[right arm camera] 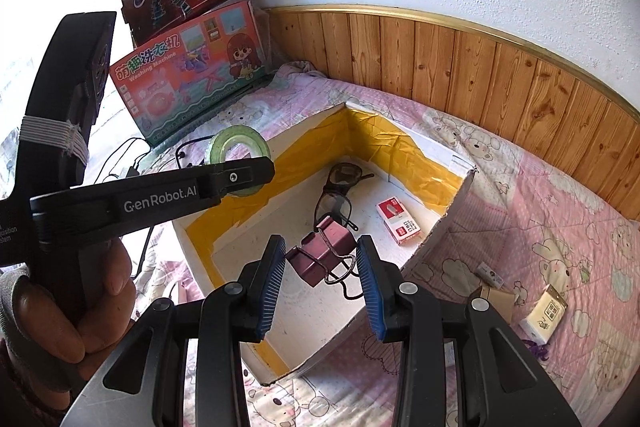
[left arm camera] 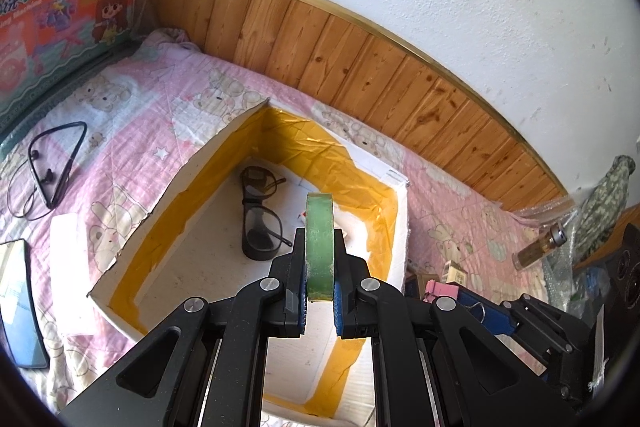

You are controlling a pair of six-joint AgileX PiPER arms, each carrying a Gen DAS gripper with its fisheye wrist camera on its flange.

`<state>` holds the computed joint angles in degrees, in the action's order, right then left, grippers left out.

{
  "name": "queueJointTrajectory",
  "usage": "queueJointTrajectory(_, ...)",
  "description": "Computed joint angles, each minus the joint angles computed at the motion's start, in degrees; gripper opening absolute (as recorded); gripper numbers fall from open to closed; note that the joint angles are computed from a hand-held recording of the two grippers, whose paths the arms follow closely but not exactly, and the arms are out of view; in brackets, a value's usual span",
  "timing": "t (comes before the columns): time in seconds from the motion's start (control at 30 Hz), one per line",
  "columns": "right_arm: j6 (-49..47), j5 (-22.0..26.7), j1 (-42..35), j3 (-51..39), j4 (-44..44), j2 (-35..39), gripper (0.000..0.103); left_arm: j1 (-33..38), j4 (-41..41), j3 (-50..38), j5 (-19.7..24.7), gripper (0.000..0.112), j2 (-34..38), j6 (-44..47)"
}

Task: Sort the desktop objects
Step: 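Carry the tape roll and binder clip toward the cardboard box, then open the left tool over the box to drop the tape while the right tool holds the clip above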

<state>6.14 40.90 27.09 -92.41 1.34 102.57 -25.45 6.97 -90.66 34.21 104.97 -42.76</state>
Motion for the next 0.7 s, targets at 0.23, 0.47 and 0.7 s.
queueJointTrajectory(0.23,-0.16,2.19,0.51,-4.54,-0.19,3.16,0.038,1.26,-2.05,-0.55,0.84,0.009,0.94,2.00)
queueJointTrajectory(0.47,-0.78,4.53,0.61,-8.61,-0.18,6.02,0.038,1.24,-1.99,-1.55,2.11,0.009,1.62,2.75)
queueJointTrajectory(0.7,-1.45,7.03,0.46,-12.58,-0.24,9.08,0.038,1.90,-1.51,-1.78,3.22,0.009,2.24,3.01)
